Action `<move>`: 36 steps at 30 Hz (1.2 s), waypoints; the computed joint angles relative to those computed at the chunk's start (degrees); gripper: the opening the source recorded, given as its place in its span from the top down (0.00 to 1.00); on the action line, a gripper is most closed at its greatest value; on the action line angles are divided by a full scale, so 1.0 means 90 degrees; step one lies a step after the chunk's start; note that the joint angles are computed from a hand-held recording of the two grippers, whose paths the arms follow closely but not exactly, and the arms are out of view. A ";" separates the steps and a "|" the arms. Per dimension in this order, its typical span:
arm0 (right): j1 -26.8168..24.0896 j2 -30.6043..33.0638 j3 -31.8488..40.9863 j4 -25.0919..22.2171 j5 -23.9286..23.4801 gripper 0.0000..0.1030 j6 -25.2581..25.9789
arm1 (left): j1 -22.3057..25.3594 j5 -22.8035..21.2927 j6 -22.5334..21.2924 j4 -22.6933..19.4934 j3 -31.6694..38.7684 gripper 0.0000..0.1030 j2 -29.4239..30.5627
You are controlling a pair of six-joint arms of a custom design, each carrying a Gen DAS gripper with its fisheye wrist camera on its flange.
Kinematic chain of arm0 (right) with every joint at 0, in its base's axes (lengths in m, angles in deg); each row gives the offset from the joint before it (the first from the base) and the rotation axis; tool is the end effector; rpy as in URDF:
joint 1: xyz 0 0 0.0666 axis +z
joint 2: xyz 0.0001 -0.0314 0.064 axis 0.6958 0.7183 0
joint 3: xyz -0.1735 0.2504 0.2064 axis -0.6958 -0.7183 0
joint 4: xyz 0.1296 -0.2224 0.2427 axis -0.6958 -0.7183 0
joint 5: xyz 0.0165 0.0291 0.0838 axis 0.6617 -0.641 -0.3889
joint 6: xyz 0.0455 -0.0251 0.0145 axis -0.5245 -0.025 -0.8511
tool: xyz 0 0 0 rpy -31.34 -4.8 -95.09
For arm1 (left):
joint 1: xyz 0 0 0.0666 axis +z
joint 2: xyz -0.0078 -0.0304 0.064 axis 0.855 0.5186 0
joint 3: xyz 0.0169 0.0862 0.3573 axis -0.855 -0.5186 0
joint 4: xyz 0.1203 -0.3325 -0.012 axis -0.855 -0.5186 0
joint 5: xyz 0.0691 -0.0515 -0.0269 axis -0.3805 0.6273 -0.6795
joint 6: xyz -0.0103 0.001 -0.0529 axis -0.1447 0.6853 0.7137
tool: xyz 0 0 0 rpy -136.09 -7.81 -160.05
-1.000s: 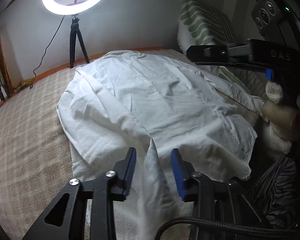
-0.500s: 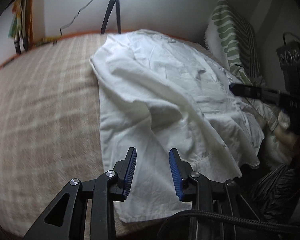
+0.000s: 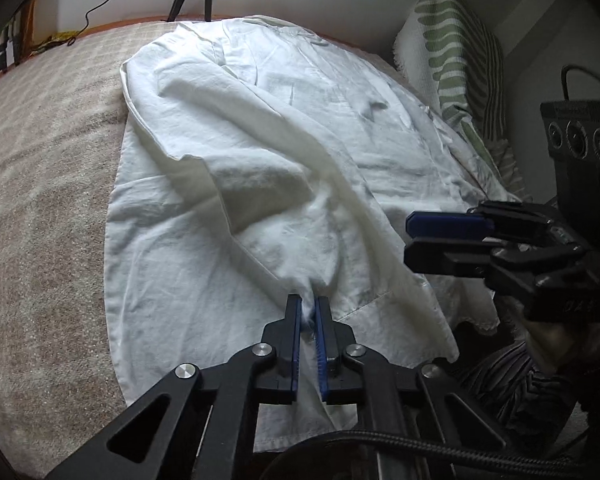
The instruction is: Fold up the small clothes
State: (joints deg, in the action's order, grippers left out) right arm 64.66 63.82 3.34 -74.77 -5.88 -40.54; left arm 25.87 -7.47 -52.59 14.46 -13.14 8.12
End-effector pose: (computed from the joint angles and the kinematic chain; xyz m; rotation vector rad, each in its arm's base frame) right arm 0.4133 0.1726 0.2960 -0.9806 2.5160 0.7006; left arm 0.3261 -0.2159 0.2680 0.0062 2.6143 -0.5840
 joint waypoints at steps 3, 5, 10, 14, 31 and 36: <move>0.0036 0.0033 0.0005 0.0012 0.0158 0.70 0.0000 | 0.0003 -0.0145 0.0034 -0.0002 -0.0087 0.99 -0.0173; 0.0054 0.0059 0.0017 -0.0031 0.0205 0.70 0.0000 | 0.0004 -0.0223 0.0061 -0.0007 -0.0167 0.99 -0.0323; 0.0137 0.0213 0.0102 -0.0265 -0.0067 0.95 -0.0049 | -0.0037 -0.0446 0.0052 -0.0241 -0.0253 1.00 -0.0690; 0.0056 0.0422 0.0281 -0.0567 -0.1266 0.98 -0.0521 | -0.0014 -0.0688 0.0047 -0.0441 -0.0349 1.00 -0.1106; 0.0014 0.0325 0.0068 -0.0230 -0.1161 0.71 -0.0979 | 0.0066 -0.0598 0.0353 -0.0288 -0.0860 0.80 -0.1173; 0.0331 0.0355 0.0114 -0.0278 -0.1112 0.61 -0.0854 | 0.0148 -0.0467 0.0457 -0.0186 -0.0906 0.85 -0.1205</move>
